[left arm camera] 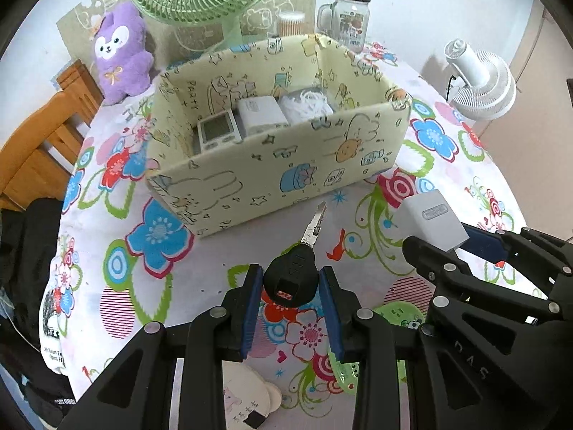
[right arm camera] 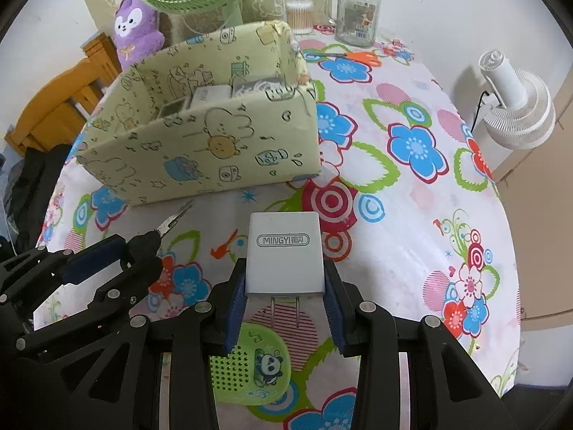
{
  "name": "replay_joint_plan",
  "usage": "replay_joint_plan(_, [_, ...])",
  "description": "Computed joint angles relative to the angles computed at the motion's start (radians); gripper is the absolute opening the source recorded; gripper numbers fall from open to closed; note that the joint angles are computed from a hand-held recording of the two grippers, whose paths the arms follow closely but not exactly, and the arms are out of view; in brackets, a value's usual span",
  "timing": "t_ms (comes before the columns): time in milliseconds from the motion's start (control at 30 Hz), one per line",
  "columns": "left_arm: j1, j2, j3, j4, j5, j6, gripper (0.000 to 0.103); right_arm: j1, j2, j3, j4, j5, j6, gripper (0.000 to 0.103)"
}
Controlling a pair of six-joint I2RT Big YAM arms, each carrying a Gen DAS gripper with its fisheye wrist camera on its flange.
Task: Organize rigid objects
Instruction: 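Carry the MINGYI charger and key fob with both tools over the fabric box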
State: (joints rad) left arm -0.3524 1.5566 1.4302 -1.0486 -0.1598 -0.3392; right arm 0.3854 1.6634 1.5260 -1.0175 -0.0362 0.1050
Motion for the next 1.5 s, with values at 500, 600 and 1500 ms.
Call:
replay_joint_plan(500, [-0.010,-0.052,0.032,-0.047,-0.022,-0.026,0.032,0.010,-0.057,0.015,-0.026,0.010,0.010,0.043])
replay_joint_plan(600, [-0.015,-0.060,0.037,-0.058,-0.029,-0.033,0.032,0.013,-0.067,0.018,-0.034,0.013,0.012,0.043])
replay_joint_plan(1500, [-0.034,-0.035,0.152,-0.130,-0.092,-0.092,0.032,-0.016,-0.057,0.121,-0.084,-0.036,-0.058,0.043])
